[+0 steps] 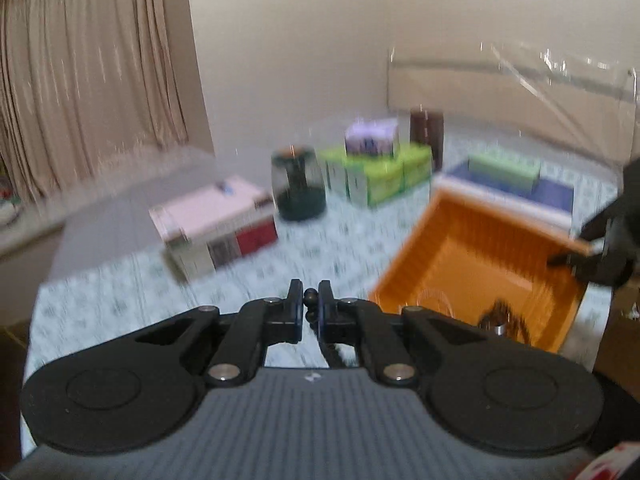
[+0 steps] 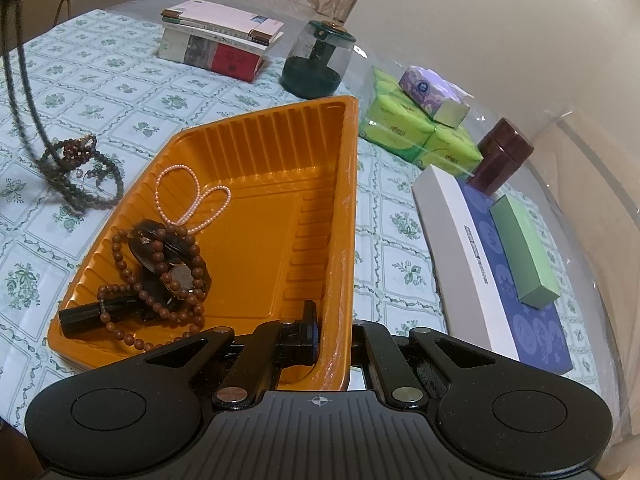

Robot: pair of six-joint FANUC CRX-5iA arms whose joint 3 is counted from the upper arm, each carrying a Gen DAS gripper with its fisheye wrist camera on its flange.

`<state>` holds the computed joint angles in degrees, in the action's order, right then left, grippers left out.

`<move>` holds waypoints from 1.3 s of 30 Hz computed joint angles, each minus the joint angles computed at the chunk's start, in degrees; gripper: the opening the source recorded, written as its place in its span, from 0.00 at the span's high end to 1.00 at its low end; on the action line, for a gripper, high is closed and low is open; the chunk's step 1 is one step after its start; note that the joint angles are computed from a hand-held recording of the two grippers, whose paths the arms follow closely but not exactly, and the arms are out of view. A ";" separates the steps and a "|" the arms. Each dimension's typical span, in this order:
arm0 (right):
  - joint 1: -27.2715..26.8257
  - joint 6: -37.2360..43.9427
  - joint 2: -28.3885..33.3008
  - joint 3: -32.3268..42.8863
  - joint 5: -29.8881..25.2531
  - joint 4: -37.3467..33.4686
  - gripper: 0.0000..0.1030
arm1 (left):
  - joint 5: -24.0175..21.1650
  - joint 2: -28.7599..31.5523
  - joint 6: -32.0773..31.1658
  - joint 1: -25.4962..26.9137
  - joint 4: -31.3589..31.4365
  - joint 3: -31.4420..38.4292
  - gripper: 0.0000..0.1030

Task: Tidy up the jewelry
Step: 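Lift the dark bead strands high above the orange tray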

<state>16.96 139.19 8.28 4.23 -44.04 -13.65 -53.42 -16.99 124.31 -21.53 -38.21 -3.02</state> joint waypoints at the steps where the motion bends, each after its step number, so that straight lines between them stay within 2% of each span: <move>1: 0.01 0.05 -0.04 -0.04 0.02 0.01 0.97 | 0.07 -0.09 -0.59 0.01 -0.20 0.88 0.94; 13: 0.14 0.24 -0.11 0.16 -0.09 0.01 0.97 | 0.09 0.70 -4.97 -0.85 -3.23 9.78 0.94; 20: 0.22 0.25 -0.20 0.33 -0.24 0.03 0.97 | 1.65 2.46 -8.87 -1.08 -3.22 15.01 0.94; 39: 0.21 0.26 -0.16 0.53 -0.42 -0.14 0.97 | 7.48 10.90 -17.29 -0.70 3.19 25.51 0.94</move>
